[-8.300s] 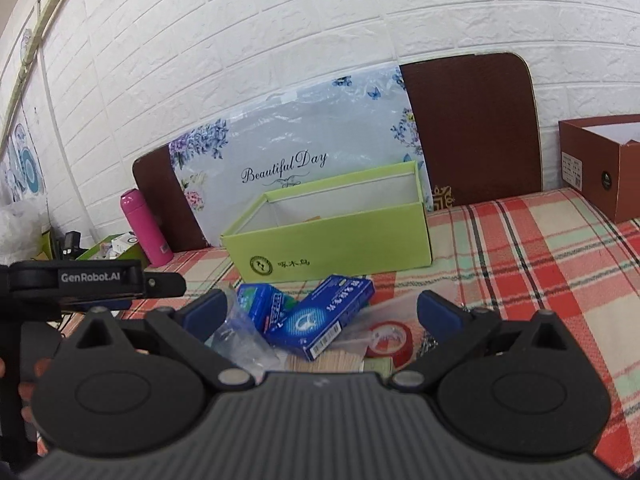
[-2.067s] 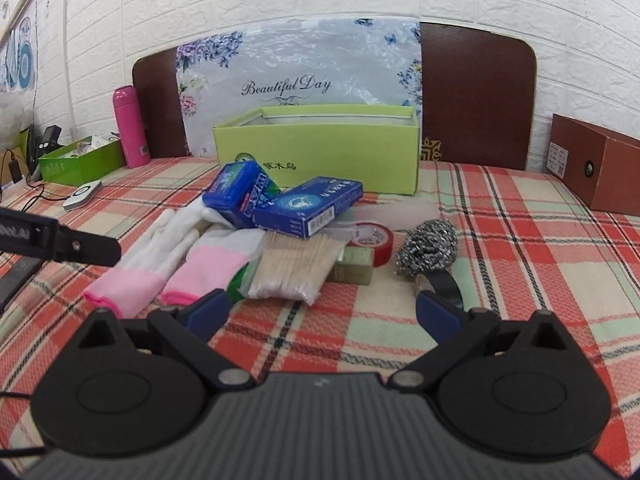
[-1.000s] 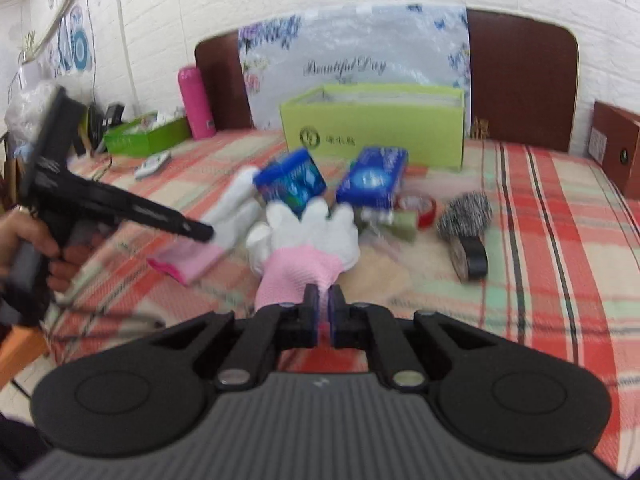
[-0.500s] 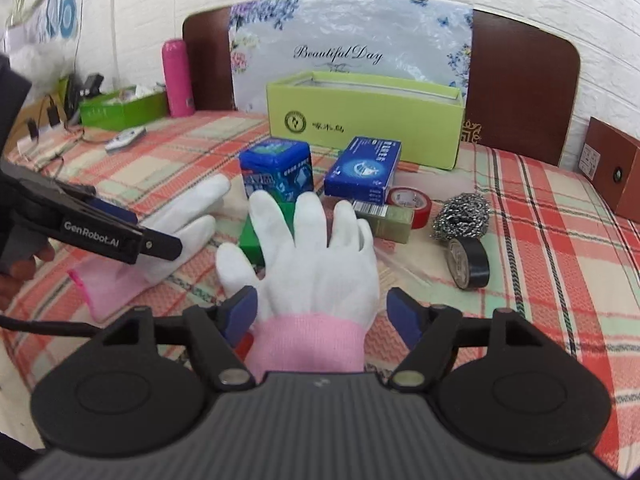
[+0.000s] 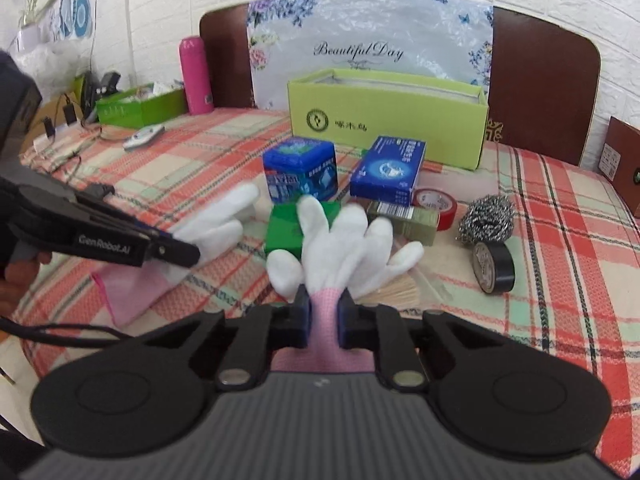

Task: Organize objects
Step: 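Carry both gloves over the lime-green box and open both grippers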

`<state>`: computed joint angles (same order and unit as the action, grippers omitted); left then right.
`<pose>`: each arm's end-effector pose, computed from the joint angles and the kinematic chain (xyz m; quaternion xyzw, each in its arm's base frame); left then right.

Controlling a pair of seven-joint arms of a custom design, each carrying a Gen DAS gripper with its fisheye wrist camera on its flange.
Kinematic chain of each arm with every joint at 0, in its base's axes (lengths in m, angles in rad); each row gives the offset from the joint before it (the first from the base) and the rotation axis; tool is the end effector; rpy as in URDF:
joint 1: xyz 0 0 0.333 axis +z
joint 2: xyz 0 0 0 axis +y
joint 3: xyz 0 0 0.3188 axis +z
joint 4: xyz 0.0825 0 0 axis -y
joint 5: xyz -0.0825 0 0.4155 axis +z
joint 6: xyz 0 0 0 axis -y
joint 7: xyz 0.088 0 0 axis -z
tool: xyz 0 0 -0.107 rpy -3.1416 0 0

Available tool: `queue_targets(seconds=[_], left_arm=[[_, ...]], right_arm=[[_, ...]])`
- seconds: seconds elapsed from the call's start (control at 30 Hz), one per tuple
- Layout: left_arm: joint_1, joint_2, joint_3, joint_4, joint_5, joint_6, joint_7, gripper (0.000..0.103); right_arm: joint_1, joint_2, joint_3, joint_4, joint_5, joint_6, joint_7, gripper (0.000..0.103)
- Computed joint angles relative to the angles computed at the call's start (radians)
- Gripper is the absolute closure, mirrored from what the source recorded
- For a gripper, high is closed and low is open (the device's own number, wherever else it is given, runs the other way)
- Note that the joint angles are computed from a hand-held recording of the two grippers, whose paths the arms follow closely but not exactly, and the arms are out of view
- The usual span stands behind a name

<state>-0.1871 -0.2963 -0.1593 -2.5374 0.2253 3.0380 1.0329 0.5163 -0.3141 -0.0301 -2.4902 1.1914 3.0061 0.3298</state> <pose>0.4638 -0.1879 0.4525 -0.6398 0.6629 -0.3333 0.2003 0.4570 0.1647 0.4475 -0.7916 0.4186 -0.1861 0.4043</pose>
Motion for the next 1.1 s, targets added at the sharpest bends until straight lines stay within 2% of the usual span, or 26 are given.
queue_targets(seconds=[0.07,0.2,0.4,0.53,0.63,0.73,0.77,0.8,0.87,0.97,1.03,1.1], left_arm=[[-0.002,-0.018,0.004,-0.006,0.0,0.013,0.003,0.092],[-0.062,-0.04,0.062,-0.003,-0.047,0.053,0.049,0.093],[-0.105,-0.01,0.105,0.075,-0.086,0.096,0.108,0.093],[-0.216,0.042,0.208,0.155,-0.174,0.122,0.196,0.093],[-0.233,0.102,0.225,0.246,-0.228,0.116,0.248,0.093],[-0.335,0.18,0.316,0.363,-0.414,0.091,0.395,0.093],[-0.338,0.211,0.322,0.41,-0.451,0.078,0.424,0.093],[-0.307,0.243,0.3,0.454,-0.419,0.067,0.383,0.093],[-0.258,0.308,0.274,0.543,-0.302,0.045,0.262,0.093],[-0.234,0.418,0.28,0.698,-0.157,-0.002,0.098,0.093],[-0.212,0.49,0.267,0.798,-0.136,-0.033,0.064,0.093],[-0.173,0.564,0.232,0.897,-0.141,-0.057,0.075,0.093]], right_arm=[[-0.006,-0.016,-0.02,0.01,0.023,-0.046,0.01,0.09],[-0.015,-0.032,-0.028,0.033,0.104,-0.039,-0.024,0.091],[-0.045,-0.022,-0.028,0.116,0.251,-0.072,-0.166,0.091],[-0.086,0.023,-0.013,0.206,0.344,-0.104,-0.249,0.091],[-0.122,0.082,0.005,0.294,0.417,-0.113,-0.309,0.091],[-0.164,0.167,0.024,0.402,0.459,-0.127,-0.326,0.091],[-0.177,0.202,0.031,0.444,0.458,-0.13,-0.321,0.09],[-0.189,0.238,0.039,0.487,0.46,-0.128,-0.319,0.09],[-0.209,0.313,0.056,0.576,0.468,-0.117,-0.338,0.09],[-0.231,0.431,0.085,0.713,0.47,-0.087,-0.376,0.09],[-0.238,0.514,0.108,0.804,0.444,-0.053,-0.38,0.09],[-0.237,0.598,0.127,0.886,0.355,-0.004,-0.328,0.09]])
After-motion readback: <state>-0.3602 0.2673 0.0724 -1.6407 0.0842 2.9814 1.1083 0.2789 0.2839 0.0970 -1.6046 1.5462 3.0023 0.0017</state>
